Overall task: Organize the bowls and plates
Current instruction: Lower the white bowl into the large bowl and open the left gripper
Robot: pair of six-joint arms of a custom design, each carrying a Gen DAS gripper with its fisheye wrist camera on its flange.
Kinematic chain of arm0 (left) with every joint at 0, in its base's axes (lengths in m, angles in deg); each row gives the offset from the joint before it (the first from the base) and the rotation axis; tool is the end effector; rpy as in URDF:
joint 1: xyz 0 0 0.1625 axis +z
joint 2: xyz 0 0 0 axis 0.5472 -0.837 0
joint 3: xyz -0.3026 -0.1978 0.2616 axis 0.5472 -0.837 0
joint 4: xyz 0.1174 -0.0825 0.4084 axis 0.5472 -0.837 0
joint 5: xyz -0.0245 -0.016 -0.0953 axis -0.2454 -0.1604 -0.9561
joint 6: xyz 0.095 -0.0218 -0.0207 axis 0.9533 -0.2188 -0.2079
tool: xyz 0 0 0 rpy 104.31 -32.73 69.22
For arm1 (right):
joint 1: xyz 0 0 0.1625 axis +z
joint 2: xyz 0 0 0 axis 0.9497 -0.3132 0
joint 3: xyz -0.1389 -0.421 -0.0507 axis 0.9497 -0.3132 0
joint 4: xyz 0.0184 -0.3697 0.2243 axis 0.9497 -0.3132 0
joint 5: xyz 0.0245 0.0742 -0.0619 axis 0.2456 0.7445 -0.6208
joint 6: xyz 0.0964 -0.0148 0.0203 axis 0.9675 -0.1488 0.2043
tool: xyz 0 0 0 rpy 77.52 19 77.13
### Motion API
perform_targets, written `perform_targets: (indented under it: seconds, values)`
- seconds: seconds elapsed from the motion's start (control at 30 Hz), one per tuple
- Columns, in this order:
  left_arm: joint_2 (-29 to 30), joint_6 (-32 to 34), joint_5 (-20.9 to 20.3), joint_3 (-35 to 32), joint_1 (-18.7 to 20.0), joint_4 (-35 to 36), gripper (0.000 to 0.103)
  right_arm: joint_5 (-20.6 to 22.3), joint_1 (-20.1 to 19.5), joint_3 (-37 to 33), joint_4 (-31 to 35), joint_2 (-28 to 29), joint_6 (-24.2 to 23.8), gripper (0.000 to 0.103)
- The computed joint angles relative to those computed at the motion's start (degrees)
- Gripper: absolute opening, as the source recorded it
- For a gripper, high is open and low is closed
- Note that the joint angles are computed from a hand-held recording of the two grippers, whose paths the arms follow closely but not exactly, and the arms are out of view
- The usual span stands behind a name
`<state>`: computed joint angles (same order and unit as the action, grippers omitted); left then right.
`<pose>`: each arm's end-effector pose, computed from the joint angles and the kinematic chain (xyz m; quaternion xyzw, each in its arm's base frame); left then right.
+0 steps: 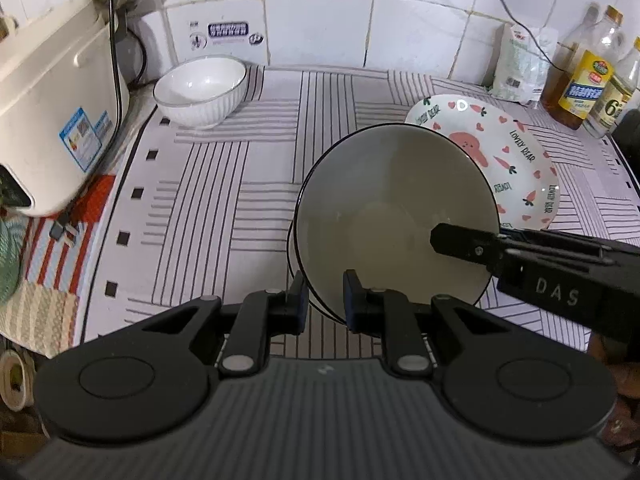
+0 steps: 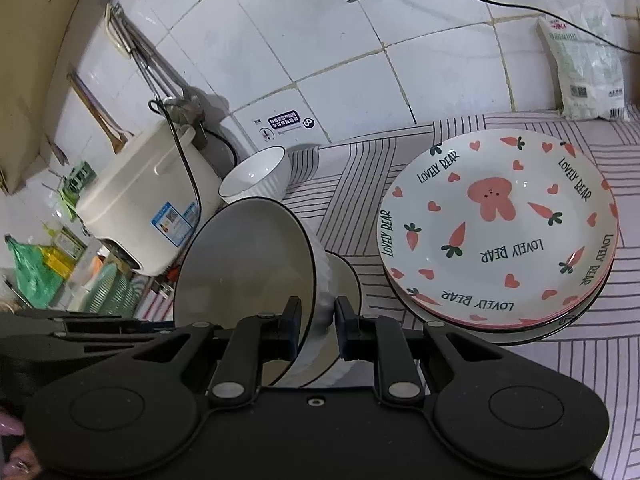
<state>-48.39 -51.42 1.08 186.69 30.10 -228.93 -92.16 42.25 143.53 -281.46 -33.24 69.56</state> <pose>-0.0293 -0.5135 0.3012 0.1074 0.9056 -0.2433 0.3305 0.3481 -0.5269 -0.0722 0.1655 -0.9423 0.2764 0.0907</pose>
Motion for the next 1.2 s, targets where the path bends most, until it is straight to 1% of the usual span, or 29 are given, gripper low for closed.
perform_targets:
  seconds: [0.13, 0.3, 0.43, 0.63, 0.73, 0.8, 0.93, 0.97, 1.03, 1.13, 1.17, 1.2]
  values:
    - [0.8, -1.7, -0.5, -1.0, 0.9, 2.2, 0.017, -2.2, 0.6, -0.6, -0.3, 0.8, -2.6, 0.022]
    - [1.5, -2.0, -0.5, -1.6, 1.3, 3.1, 0.017, -5.3, 1.4, -2.0, -0.3, 2.2, -6.8, 0.021]
    - [2.2, -1.8, -0.1, -2.7, 1.4, 5.2, 0.017, -7.2, 1.8, -2.9, -0.8, 3.2, -9.6, 0.021]
    - [2.5, -4.0, -1.7, -5.4, 2.1, 11.4, 0.017, -11.4, 3.1, -5.0, -0.7, 4.9, -16.7, 0.021]
    - [2.5, -3.8, -1.4, -5.2, 2.3, 11.4, 0.017, -12.9, 3.7, -5.5, -1.9, 5.8, -19.7, 0.021]
    - [2.6, -4.5, -1.8, -5.5, 2.7, 12.1, 0.019, -14.0, 4.1, -6.1, -2.7, 6.6, -21.7, 0.021]
    - [2.7, -4.4, -2.0, -5.6, 3.0, 11.2, 0.021, -17.4, 5.2, -8.0, -5.1, 8.9, -27.1, 0.021]
    - [2.8, -3.9, -1.9, -5.5, 3.0, 10.9, 0.021, -17.8, 5.2, -8.3, -5.4, 9.2, -27.3, 0.021]
    - [2.9, -3.6, -1.9, -5.7, 3.1, 11.1, 0.021, -17.8, 4.8, -8.8, -4.2, 9.2, -25.2, 0.021]
    - [2.4, -3.2, -2.2, -5.5, 3.0, 10.6, 0.021, -16.8, 4.2, -9.1, -0.7, 8.2, -23.4, 0.022]
    - [2.1, -3.2, -2.3, -5.4, 3.0, 10.4, 0.021, -16.0, 4.1, -8.9, 0.1, 7.7, -22.7, 0.025]
    - [1.7, -3.1, -2.2, -5.2, 2.9, 10.1, 0.022, -15.3, 4.0, -8.6, 0.4, 7.4, -22.2, 0.025]
